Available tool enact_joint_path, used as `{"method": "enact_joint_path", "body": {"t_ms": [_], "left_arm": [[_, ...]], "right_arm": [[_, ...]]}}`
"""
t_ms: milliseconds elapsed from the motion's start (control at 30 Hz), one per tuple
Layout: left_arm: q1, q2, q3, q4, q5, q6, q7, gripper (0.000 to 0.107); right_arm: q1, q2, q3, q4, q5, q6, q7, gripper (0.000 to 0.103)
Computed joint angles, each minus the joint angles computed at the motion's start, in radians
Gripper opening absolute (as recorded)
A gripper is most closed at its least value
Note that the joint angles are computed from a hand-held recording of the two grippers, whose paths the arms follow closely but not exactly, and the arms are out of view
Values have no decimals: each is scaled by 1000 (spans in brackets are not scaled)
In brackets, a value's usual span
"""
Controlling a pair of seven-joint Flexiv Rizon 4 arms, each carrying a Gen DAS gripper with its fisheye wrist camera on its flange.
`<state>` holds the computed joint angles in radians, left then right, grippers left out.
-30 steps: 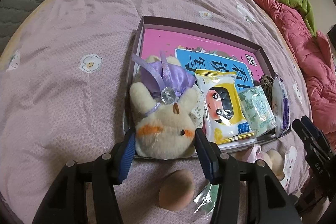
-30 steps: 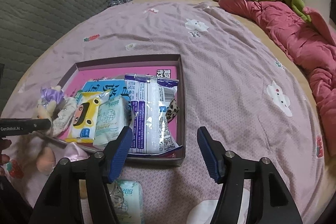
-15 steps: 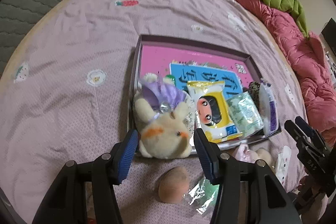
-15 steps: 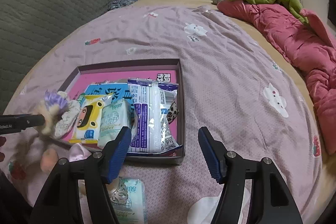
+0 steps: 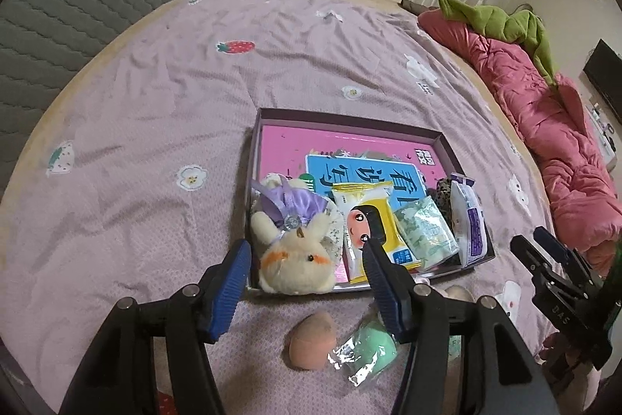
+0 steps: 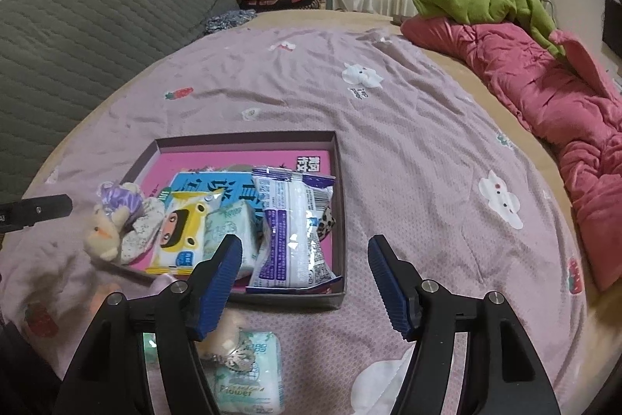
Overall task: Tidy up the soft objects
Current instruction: 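Open the left tool and pull both tools back from the tray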
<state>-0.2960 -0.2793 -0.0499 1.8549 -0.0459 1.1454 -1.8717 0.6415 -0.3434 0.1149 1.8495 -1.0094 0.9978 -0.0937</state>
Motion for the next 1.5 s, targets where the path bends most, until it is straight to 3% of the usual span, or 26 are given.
{"method": "enact_joint_path", "body": {"t_ms": [733,1133,1500], "left_arm": [[-12,103,-18,79,15,23,12,59],[-4,144,-34,146,-36,33,46,59],[-22,160,-38,176,-4,18,31,59]], "right_arm": [[3,93,55,49,-61,-48,16,70],[11,109,77,72,-62,-56,15,71],[22,109,87,93,-68,-37,23,72]]}}
